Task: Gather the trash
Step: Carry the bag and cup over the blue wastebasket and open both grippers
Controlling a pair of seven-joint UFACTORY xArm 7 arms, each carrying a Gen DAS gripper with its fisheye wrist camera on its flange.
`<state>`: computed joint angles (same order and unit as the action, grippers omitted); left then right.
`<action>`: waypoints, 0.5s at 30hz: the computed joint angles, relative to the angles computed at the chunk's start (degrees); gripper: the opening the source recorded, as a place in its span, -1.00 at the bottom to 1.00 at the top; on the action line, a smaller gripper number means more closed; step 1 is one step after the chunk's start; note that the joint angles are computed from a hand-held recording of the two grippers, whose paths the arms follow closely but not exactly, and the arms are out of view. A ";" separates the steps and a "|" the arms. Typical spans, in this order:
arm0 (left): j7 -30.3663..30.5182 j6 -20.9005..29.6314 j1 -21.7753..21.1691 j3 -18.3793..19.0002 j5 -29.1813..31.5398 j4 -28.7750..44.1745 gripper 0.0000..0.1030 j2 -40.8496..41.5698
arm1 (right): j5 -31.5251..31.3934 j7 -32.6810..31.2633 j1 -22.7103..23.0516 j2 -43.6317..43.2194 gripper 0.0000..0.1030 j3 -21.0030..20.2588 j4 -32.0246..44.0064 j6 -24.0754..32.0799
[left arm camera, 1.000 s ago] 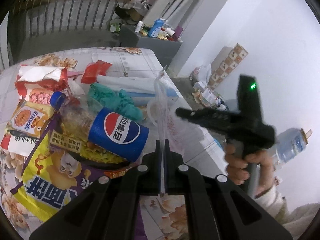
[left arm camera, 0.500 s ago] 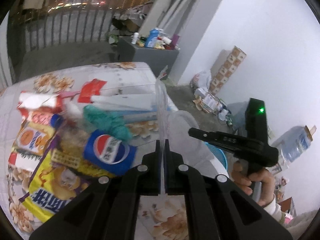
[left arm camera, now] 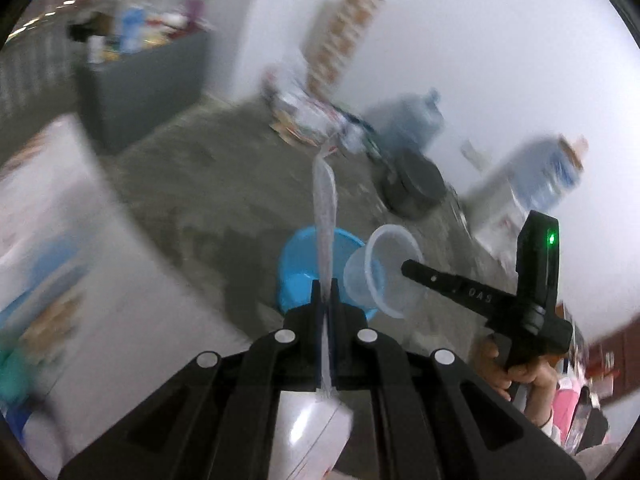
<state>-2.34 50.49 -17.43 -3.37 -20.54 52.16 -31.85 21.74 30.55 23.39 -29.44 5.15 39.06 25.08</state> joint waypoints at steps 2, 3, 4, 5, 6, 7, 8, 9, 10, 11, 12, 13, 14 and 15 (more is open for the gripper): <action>1.26 -0.93 -1.15 -1.33 0.38 3.23 -0.95 7.10 | 0.78 0.55 -1.12 0.73 -0.93 -1.45 -1.90 0.03; 1.78 -1.35 -1.54 -1.95 0.59 4.90 -0.95 10.65 | 1.57 0.58 -1.36 1.64 -0.93 -2.15 -2.61 -0.55; 2.35 -1.54 -1.98 -2.43 0.43 6.53 -0.95 13.75 | 2.14 0.23 -1.60 2.66 -0.93 -2.85 -3.02 -0.93; 2.77 -1.79 -2.29 -2.99 0.42 8.52 -0.95 17.49 | 2.44 0.80 -2.21 4.56 -0.93 -2.89 -2.84 -1.27; 2.69 -2.27 -2.37 -3.73 0.96 10.21 -0.95 20.66 | 3.35 0.80 -2.32 6.07 -0.93 -3.22 -2.98 -2.15; 2.96 -2.40 -2.41 -4.23 1.52 12.09 -0.95 23.57 | 4.59 -0.14 -2.15 7.12 -0.93 -4.08 -3.09 -2.81; 2.68 -2.93 -2.45 -4.96 2.79 13.91 -0.95 26.70 | 5.39 -0.73 -2.37 8.73 -0.92 -4.52 -2.95 -3.55; 2.34 -3.61 -2.46 -5.45 3.89 15.17 -0.95 29.12 | 5.56 -0.61 -3.15 9.49 -0.90 -4.51 -3.28 -3.73; 2.61 -4.19 -2.52 -5.77 4.14 16.20 -0.95 31.13 | 6.84 -1.89 -3.04 10.53 -0.84 -5.25 -3.26 -4.24; 3.07 -4.44 -2.62 -6.09 4.47 17.54 -0.92 33.50 | 8.41 -3.81 -2.70 12.29 -0.80 -6.05 -2.70 -4.78; 2.08 -4.27 -2.77 -6.36 6.32 19.02 -0.77 35.67 | 8.75 -4.59 -3.43 13.44 -0.72 -6.29 -2.07 -4.12; 0.88 -4.22 -2.92 -6.47 7.92 20.23 -0.65 37.34 | 8.46 -4.09 -4.53 14.98 -0.62 -5.76 -1.51 -3.82; 0.08 -4.59 -3.06 -6.62 8.59 20.83 -0.41 38.24 | 7.72 -3.12 -5.69 15.39 -0.45 -4.95 -1.55 -3.44; -0.87 -5.60 -3.23 -6.72 9.31 20.96 -0.23 38.76 | 6.90 -2.49 -6.79 14.64 -0.38 -4.51 -1.98 -2.57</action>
<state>-3.21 44.89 -20.66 -10.09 -11.23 73.12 6.91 28.64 28.06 16.60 -14.79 0.64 37.08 22.51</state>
